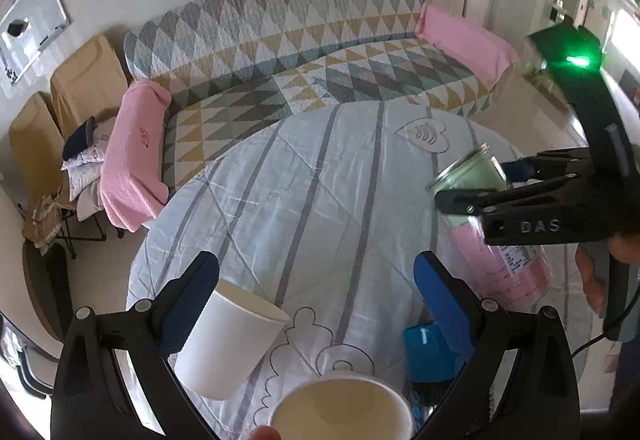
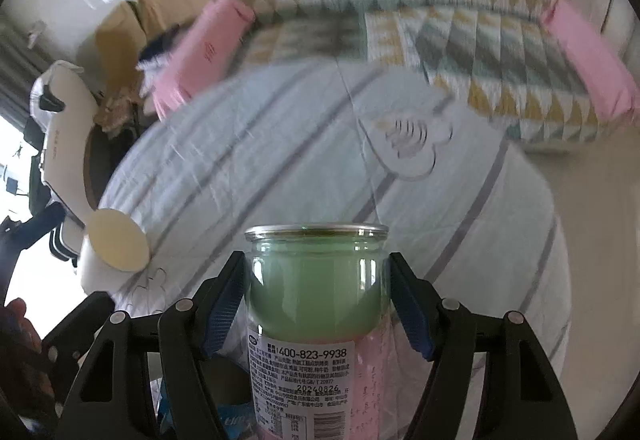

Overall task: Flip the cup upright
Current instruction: 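Lift and rotate the pink can so its green lid faces up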

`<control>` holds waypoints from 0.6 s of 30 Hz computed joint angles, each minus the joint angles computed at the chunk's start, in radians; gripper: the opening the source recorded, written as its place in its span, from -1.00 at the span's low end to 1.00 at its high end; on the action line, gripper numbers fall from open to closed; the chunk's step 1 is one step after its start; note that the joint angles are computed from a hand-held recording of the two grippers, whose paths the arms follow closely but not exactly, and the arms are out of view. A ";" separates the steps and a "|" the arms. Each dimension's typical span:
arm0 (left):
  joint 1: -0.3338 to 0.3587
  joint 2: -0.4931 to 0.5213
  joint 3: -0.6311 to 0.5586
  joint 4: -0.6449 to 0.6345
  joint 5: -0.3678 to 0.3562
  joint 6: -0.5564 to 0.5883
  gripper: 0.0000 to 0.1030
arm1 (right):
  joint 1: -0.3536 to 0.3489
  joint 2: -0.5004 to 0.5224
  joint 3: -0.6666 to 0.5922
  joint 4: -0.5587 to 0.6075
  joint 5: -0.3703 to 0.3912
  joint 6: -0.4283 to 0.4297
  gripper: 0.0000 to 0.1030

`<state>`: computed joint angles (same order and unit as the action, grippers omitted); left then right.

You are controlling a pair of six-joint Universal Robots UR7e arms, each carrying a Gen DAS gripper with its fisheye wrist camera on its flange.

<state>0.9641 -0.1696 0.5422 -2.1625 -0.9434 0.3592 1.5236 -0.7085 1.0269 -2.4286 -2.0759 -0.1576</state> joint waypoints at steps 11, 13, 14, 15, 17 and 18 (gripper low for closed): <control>0.001 -0.194 0.332 -0.202 -0.049 -0.041 0.93 | 0.026 -0.141 0.481 -0.846 0.063 -0.259 0.37; 0.001 -0.223 0.381 -0.228 -0.054 -0.051 0.93 | 0.032 -0.148 0.553 -0.987 0.084 -0.308 0.37; 0.000 -0.239 0.411 -0.252 -0.054 -0.050 0.93 | 0.033 -0.147 0.577 -1.044 0.089 -0.331 0.38; -0.002 -0.257 0.445 -0.279 -0.054 -0.048 0.93 | 0.038 -0.144 0.606 -1.109 0.090 -0.358 0.38; -0.003 -0.284 0.491 -0.301 -0.060 -0.054 0.93 | 0.041 -0.137 0.635 -1.182 0.101 -0.388 0.38; -0.002 -0.298 0.513 -0.310 -0.070 -0.061 0.93 | 0.044 -0.135 0.654 -1.217 0.099 -0.393 0.38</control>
